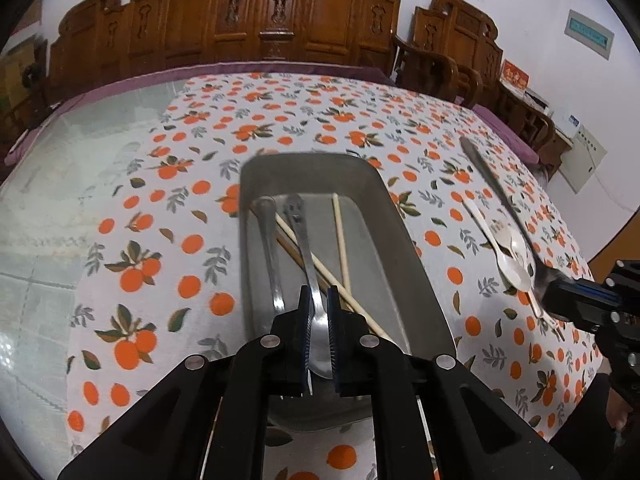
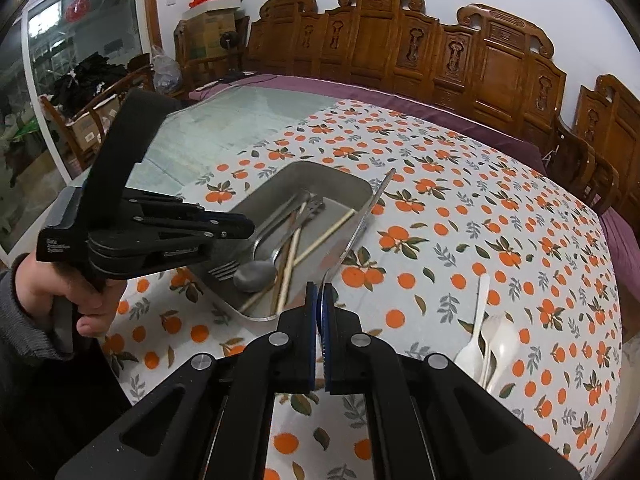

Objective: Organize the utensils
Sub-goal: 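Lower the metal spoon into the tray and open the left gripper, then lower the metal fork into the tray and open the right gripper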

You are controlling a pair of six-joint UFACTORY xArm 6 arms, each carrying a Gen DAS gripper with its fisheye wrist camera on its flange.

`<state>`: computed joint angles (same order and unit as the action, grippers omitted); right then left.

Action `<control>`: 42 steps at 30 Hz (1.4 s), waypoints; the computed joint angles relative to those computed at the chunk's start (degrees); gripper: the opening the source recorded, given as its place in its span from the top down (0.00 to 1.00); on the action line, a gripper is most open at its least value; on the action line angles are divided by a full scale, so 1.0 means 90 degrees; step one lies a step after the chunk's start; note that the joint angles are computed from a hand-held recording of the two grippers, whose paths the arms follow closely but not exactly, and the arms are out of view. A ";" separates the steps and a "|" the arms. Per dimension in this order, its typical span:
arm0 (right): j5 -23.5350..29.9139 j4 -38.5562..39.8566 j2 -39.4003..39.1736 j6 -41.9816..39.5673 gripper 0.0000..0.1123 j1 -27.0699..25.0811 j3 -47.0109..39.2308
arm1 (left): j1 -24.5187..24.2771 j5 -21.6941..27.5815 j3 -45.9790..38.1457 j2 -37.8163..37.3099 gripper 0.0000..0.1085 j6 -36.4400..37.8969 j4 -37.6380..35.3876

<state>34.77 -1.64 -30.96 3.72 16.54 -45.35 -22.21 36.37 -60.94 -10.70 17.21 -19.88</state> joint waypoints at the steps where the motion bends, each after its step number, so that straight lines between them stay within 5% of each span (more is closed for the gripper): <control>1: -0.0017 0.0031 0.0055 -0.0013 0.97 0.0015 -0.0044 | 0.0034 -0.0035 -0.0003 -0.0017 0.93 -0.0018 0.0034; 10: -0.0185 0.0437 0.0777 -0.0214 0.97 0.0175 -0.0569 | 0.0292 -0.0199 -0.0043 -0.0096 0.85 -0.0275 0.0393; 16: -0.0237 0.0727 0.1297 -0.0394 0.97 0.0254 -0.0906 | 0.0471 -0.0331 -0.0039 -0.0143 0.62 -0.0385 0.0489; 20: -0.0212 0.0919 0.1670 -0.0489 0.97 0.0290 -0.1113 | 0.0551 -0.0466 -0.0038 -0.0153 0.39 -0.0773 0.0907; 32: -0.0101 0.1063 0.2484 -0.0522 0.97 0.0261 -0.1450 | 0.0672 -0.0548 -0.0054 -0.0160 0.20 -0.0853 0.0909; 42: -0.0039 0.1174 0.2781 -0.0552 0.97 0.0117 -0.1700 | 0.0646 -0.0539 -0.0057 -0.0144 0.18 -0.0881 0.0955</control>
